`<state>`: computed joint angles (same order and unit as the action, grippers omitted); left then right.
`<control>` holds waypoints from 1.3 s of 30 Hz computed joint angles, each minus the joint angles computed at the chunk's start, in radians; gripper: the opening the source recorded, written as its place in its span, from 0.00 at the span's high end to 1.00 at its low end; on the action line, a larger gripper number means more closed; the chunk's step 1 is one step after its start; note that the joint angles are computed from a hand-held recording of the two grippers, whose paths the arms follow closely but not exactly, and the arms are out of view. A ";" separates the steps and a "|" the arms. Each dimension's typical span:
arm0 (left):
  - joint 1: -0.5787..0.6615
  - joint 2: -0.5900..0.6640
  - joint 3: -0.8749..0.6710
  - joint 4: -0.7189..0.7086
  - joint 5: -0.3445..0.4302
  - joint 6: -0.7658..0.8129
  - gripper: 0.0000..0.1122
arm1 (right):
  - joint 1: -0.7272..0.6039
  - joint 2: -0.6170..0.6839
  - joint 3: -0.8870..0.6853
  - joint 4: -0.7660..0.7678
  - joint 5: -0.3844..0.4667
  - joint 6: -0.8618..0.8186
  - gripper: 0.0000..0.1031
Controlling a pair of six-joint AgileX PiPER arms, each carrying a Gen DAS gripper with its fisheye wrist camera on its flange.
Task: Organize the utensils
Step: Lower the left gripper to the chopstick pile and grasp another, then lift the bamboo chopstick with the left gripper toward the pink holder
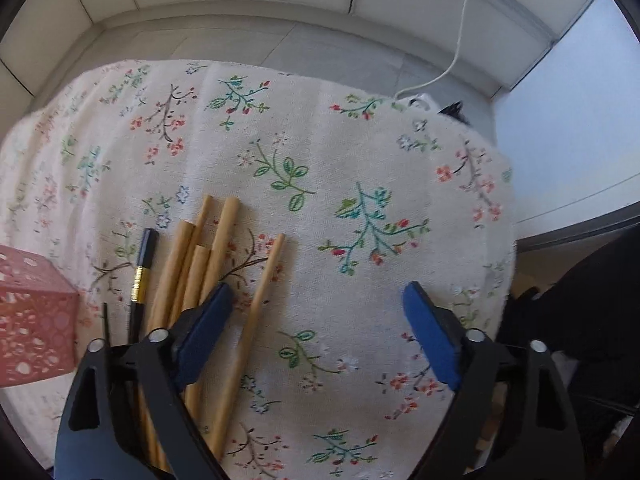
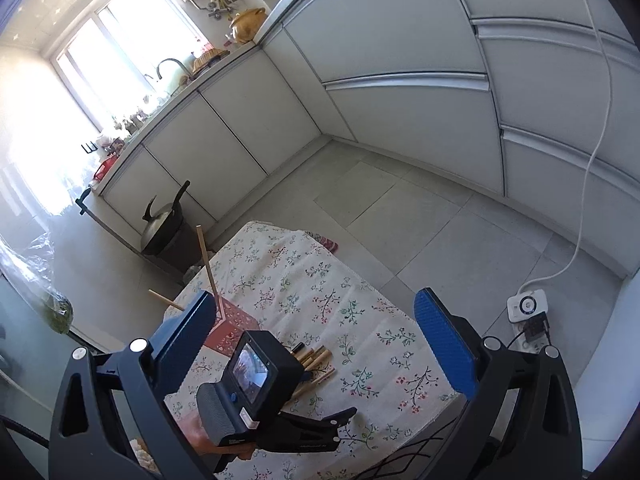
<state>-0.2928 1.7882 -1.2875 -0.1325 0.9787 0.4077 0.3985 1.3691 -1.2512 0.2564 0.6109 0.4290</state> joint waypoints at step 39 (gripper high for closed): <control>0.683 -0.805 0.260 -0.448 0.083 0.299 0.96 | 0.179 0.699 -0.468 -0.020 0.320 0.477 0.67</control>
